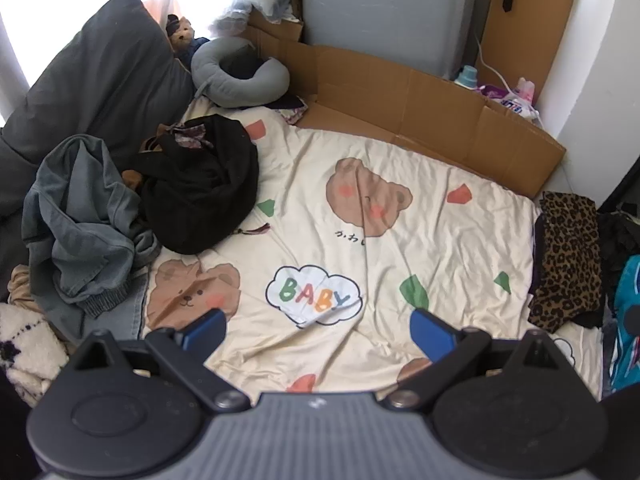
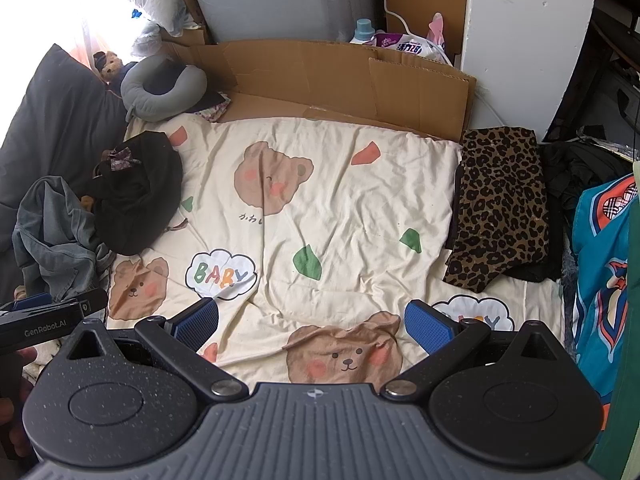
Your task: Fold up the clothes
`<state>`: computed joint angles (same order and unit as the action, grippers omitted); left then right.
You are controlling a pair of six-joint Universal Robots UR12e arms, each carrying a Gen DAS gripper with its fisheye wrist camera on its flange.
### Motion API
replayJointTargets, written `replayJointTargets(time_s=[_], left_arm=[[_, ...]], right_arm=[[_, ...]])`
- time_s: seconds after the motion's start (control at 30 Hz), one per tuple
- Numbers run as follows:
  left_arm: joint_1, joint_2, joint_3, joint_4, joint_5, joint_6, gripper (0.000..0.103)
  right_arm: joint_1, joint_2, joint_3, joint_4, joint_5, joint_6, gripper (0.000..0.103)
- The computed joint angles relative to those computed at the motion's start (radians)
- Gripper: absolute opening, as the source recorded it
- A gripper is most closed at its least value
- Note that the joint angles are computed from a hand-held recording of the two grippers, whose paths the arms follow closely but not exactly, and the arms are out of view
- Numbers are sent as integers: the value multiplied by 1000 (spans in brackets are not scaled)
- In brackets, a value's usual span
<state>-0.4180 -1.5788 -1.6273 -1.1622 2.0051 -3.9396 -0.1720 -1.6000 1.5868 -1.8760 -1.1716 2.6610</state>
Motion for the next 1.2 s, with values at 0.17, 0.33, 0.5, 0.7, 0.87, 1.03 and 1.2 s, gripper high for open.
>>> replayJointTargets(time_s=[0.17, 0.33, 0.5, 0.7, 0.87, 1.03, 1.2], left_arm=[[11, 10, -6, 1, -10, 14, 99], [12, 12, -7, 0, -15, 13, 99], [13, 13, -7, -3, -14, 12, 99], [14, 15, 0, -11, -23, 12, 99], [15, 11, 14, -36, -28, 28, 99], [17, 7, 29, -58, -39, 36, 99], [25, 16, 19, -26, -51, 59, 99]], right_arm=[[0, 2, -2, 0, 0, 2, 102], [-1, 0, 1, -4, 1, 4, 102], [3, -2, 4, -22, -24, 14, 102], [-6, -1, 1, -16, -24, 21, 102], [-19, 6, -7, 6, -6, 40, 102], [-19, 9, -12, 9, -9, 37, 102], [-32, 16, -21, 36, 15, 44, 102]])
